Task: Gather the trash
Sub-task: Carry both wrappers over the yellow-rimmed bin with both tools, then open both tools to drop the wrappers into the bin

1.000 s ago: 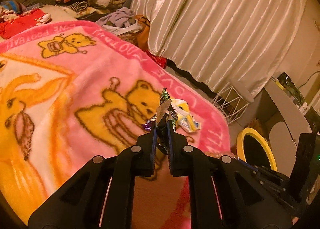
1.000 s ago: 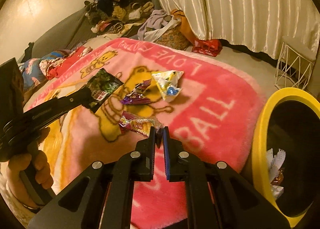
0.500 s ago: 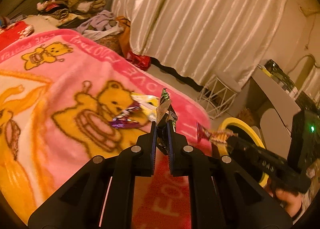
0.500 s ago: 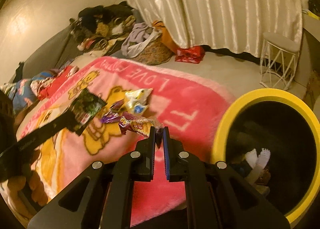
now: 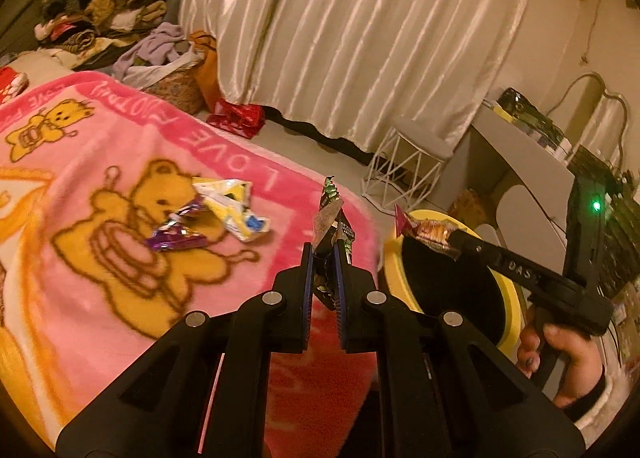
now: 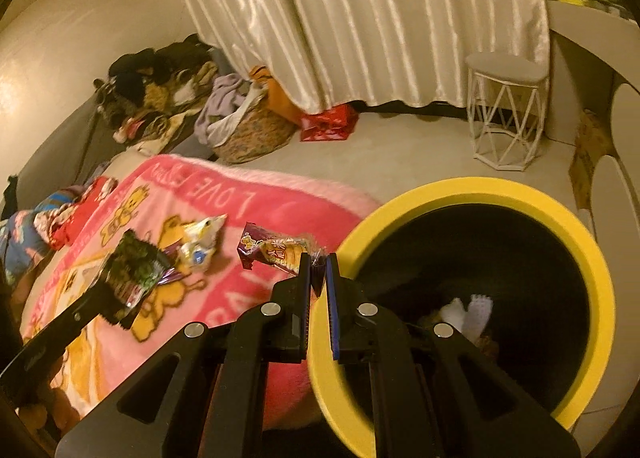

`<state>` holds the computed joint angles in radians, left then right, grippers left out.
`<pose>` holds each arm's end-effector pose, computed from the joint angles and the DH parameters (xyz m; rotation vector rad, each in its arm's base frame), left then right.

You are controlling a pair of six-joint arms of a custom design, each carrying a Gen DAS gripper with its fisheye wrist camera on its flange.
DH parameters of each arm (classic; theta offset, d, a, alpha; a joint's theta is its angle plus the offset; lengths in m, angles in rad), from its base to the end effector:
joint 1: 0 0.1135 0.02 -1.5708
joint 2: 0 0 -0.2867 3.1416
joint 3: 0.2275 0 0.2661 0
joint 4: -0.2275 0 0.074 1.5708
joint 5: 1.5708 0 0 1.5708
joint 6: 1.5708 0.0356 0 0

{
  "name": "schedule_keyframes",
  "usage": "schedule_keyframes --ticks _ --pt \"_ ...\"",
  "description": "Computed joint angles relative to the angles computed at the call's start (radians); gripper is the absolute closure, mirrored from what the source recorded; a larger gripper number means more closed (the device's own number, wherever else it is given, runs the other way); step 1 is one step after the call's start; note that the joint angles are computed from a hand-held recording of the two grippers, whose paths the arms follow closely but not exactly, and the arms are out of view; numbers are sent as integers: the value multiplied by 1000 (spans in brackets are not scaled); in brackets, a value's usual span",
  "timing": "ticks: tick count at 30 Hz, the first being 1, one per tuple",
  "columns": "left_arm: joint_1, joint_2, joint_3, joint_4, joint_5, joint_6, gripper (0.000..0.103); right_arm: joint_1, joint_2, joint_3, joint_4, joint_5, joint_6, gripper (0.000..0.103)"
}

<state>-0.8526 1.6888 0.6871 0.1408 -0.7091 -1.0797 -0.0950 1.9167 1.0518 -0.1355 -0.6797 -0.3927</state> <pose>0.2213 -0.2181 0.1355 -0.5420 2.1235 -0.2052 0.3863 -0.0143 0.1393 -0.5922 2.2986 0.6429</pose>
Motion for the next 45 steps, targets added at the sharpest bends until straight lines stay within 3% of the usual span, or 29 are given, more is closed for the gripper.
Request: schedule_keyframes --ticks 14,36,43,45 --pt "-27 182 236 -3 81 172 97 -89 71 91 15 14 66 95" --pt "-1 397 491 -78 216 262 97 -204 255 298 -55 61 140 95" --pt "22 457 556 -100 270 277 96 -224 286 339 -82 40 164 91" --pt "29 470 576 -111 281 282 96 -228 297 357 -94 35 170 82"
